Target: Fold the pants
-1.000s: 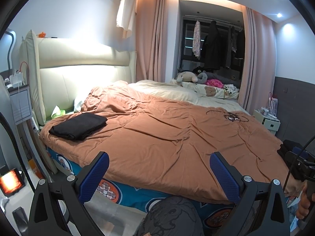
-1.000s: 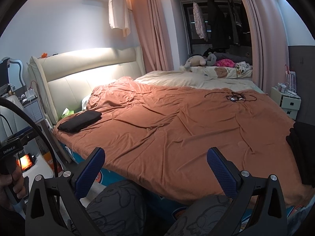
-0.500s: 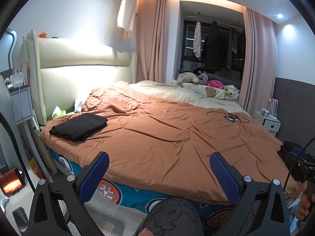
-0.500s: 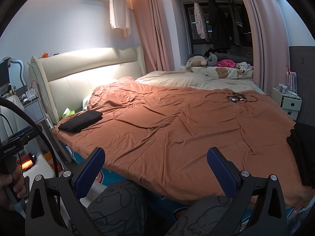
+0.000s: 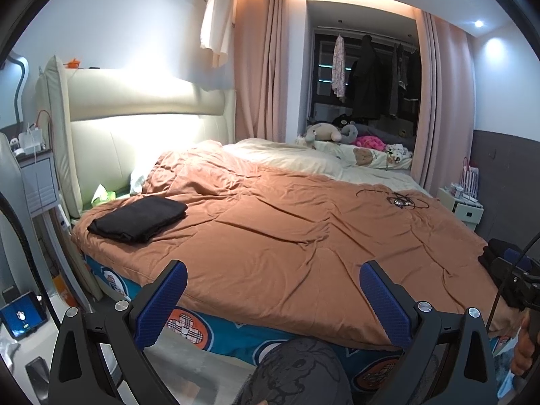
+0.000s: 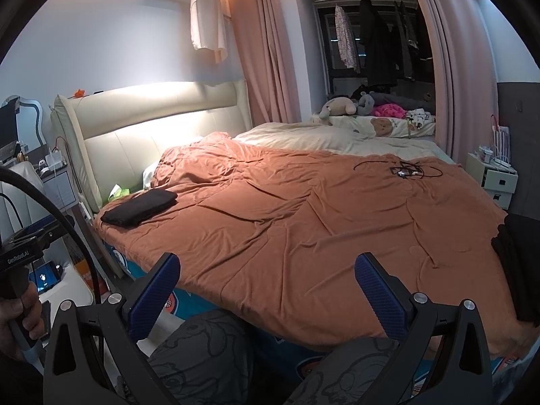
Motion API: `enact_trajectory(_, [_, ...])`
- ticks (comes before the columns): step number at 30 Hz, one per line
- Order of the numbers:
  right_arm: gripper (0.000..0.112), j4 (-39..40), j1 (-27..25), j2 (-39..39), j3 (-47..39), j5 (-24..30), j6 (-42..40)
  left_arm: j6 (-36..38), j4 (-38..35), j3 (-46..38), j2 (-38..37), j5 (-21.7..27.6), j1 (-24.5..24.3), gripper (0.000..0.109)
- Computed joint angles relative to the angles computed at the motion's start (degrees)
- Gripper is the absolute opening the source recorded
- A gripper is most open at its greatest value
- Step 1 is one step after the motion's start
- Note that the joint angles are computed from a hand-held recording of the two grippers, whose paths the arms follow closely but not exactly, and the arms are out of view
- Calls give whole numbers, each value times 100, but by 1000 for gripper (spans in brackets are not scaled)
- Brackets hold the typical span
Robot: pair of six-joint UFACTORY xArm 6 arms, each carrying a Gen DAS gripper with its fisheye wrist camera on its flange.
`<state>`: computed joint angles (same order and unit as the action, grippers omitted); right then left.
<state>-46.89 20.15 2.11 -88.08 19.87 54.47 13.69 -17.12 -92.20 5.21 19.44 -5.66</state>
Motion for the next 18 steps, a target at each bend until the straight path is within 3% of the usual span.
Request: enact_trajectory(18, [103,112,-62,-56,118,-85,-18,-125,64,8,-78,110,-28,103])
